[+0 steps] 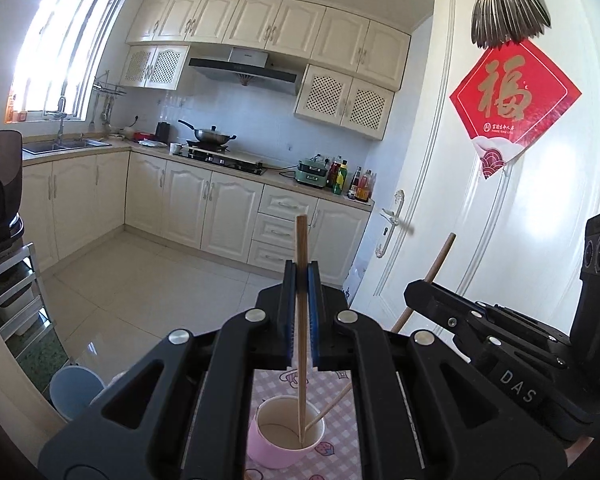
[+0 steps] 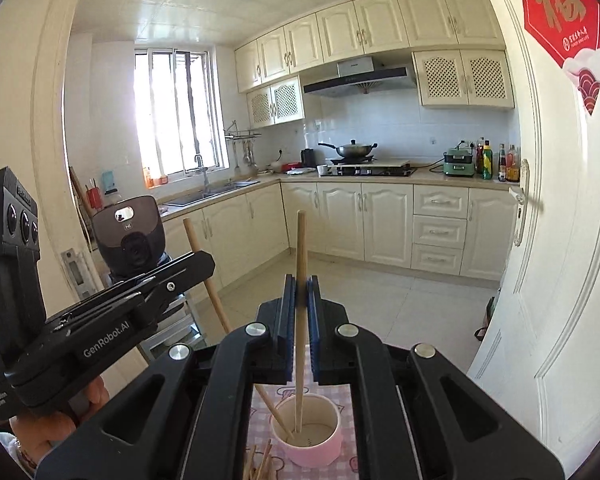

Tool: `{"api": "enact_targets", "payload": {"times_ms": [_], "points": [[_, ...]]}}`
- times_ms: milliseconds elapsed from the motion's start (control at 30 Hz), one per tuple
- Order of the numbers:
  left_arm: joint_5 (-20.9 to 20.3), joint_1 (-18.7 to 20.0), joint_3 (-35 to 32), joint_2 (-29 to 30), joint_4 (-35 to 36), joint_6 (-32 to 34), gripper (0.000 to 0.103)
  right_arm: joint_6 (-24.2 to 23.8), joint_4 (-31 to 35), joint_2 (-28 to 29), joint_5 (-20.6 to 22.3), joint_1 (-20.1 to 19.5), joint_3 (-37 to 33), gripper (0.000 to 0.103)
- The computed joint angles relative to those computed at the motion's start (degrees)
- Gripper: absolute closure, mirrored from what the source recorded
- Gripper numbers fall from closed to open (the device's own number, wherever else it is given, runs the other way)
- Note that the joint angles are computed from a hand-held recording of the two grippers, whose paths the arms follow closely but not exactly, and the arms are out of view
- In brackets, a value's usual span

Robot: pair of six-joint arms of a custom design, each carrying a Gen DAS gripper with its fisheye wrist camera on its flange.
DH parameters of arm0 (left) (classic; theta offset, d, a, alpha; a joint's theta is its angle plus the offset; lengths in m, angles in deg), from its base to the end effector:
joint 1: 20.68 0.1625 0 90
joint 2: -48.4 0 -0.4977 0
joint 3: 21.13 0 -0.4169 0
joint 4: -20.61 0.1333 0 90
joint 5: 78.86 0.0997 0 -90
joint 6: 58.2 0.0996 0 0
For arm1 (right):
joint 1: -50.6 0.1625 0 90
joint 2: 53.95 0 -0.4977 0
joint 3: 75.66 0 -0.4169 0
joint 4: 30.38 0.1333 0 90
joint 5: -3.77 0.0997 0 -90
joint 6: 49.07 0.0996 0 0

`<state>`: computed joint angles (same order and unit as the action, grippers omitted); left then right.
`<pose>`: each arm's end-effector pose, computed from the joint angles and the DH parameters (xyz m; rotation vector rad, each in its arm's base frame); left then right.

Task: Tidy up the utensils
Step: 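Lift the left-held chopstick upright into the pink cup while the right tool inserts its own, then open the left gripper to release its chopstick while the right gripper releases too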

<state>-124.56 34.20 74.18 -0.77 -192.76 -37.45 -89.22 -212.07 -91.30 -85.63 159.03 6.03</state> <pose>-0.2401 -0.6940 0.3200 0.3627 2.0732 -1.6880 0.3913 -0.7493 0.1789 1.3529 -2.3989 1.1886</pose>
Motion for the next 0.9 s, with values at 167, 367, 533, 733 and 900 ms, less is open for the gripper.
{"api": "enact_targets", "payload": {"times_ms": [167, 367, 533, 733, 900], "points": [[0.98, 1.97, -1.02, 2.3, 2.37, -1.02, 0.097, -0.43, 2.06, 1.3, -1.64, -1.15, -0.33, 0.098], [1.36, 3.75, -0.54, 3.39, 5.24, -3.01, 0.097, 0.44, 4.43, 1.81, -2.72, -2.43, -0.24, 0.098], [2.16, 4.55, 0.46, 3.59, 7.64, -4.31, 0.097, 1.06, 2.72, 2.25, -3.48, -3.34, 1.2, 0.098], [3.27, 4.42, 1.03, 3.1, 9.4, -4.62, 0.096, 2.14, 2.02, 2.34, -3.13, -4.11, 2.03, 0.098], [5.04, 3.89, 1.37, 2.67, 12.39, -5.64, 0.081, 2.72, 2.25, 2.04, -3.06, -4.0, 2.47, 0.095]]}}
